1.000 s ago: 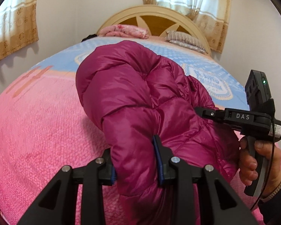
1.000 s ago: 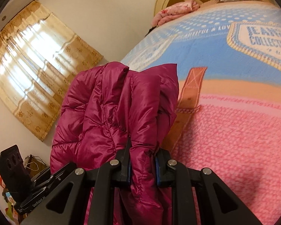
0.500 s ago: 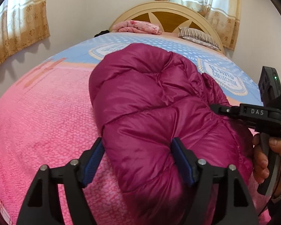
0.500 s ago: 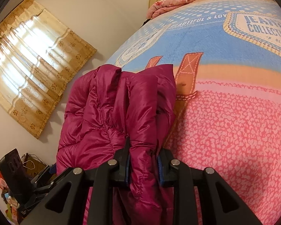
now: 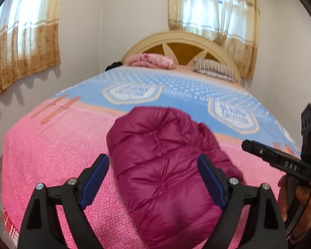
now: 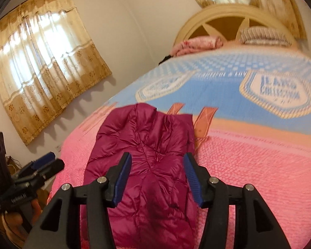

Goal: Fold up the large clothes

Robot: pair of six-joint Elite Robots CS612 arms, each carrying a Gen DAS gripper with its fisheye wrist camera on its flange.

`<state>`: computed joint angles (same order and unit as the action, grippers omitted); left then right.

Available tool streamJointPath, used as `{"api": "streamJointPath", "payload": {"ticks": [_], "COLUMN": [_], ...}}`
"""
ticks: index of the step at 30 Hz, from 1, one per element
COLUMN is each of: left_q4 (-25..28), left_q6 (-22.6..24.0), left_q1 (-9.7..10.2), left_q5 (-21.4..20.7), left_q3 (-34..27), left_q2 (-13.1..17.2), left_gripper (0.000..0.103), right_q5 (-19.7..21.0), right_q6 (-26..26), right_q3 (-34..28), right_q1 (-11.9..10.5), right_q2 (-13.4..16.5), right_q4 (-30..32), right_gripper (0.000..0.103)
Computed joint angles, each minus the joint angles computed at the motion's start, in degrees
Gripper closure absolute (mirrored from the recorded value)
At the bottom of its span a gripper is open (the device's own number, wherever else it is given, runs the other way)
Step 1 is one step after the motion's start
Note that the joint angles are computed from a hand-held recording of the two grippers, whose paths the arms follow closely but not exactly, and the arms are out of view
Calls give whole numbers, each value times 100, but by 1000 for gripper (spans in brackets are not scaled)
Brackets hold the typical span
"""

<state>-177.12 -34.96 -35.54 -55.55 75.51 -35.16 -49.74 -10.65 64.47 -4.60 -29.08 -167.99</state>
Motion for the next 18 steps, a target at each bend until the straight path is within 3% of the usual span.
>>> {"api": "streamJointPath", "payload": {"ticks": [2,8,18], "left_q4": [-72,-409,-507], "left_q6": [32,174,204], "left_q1": [-46,-78,-97], "left_q5": [145,263,288], "left_q3": [-14,57,46], "left_q2": [-14,-71,-72], "left_gripper": [7,7,7], "right_q5": [29,81,51], "right_q6": [54,220,284], "right_q3": [129,396,592], "right_q1": [-26,-84,-87], "right_q2": [-85,-245,-360], "right_q4": [-185,-590,-805], "right_gripper": [49,47,44]}}
